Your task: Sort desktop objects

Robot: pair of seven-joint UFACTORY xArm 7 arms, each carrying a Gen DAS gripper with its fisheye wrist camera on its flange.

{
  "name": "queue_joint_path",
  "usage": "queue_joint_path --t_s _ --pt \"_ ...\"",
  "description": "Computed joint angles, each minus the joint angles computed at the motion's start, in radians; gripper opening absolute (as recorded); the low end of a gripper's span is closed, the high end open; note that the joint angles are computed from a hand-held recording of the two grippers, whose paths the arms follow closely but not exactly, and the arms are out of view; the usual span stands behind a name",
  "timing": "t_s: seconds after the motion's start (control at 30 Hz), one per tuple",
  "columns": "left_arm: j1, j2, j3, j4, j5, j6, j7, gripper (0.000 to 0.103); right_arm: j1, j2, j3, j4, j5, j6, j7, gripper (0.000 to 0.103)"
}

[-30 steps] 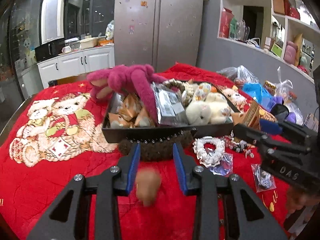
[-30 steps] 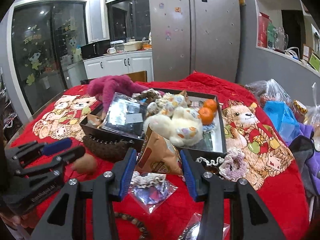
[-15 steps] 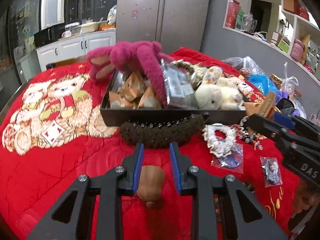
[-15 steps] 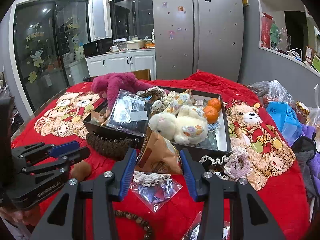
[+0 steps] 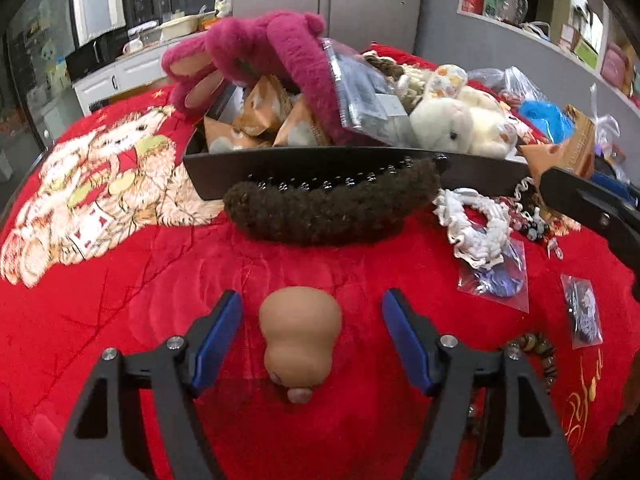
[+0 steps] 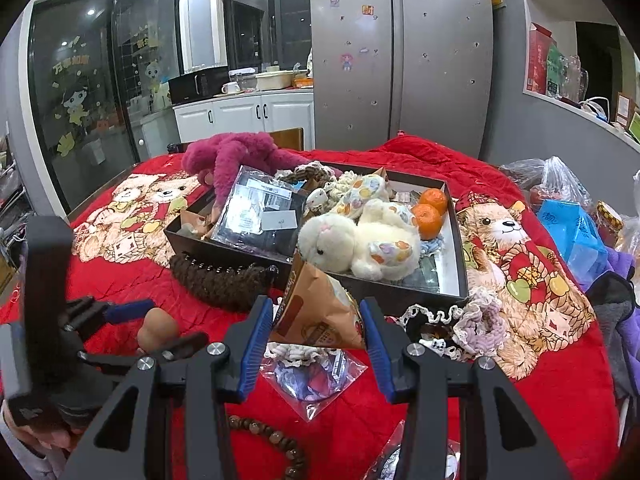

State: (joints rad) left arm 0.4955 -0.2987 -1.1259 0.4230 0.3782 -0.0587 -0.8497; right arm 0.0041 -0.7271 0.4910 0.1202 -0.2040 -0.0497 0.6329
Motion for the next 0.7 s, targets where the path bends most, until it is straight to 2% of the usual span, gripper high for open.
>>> queue_joint_path --t_s 0.07,0.17,0.33,0.7 --pt "0.005 -0.009 -0.018 0.002 -0.001 0.011 -0.002 0.059 0.0 0.002 -0.003 0.001 -0.002 0.002 -0.003 0.046" --pt "-0.002 -0.036 -0.018 -0.003 0.006 0.013 -0.018 0.035 0.001 0.008 -0.01 0.002 -0.005 0.008 -0.01 0.046" --pt "-0.027 -0.045 -0.004 0.002 0.023 0.041 -0.031 0.035 0.001 0.005 -0.007 0.005 -0.009 0.017 -0.01 0.046" --pt "-0.159 -0.091 0.12 -0.021 0.045 0.026 -0.064 0.035 0.001 0.01 0.021 0.016 -0.022 0.018 0.002 0.046"
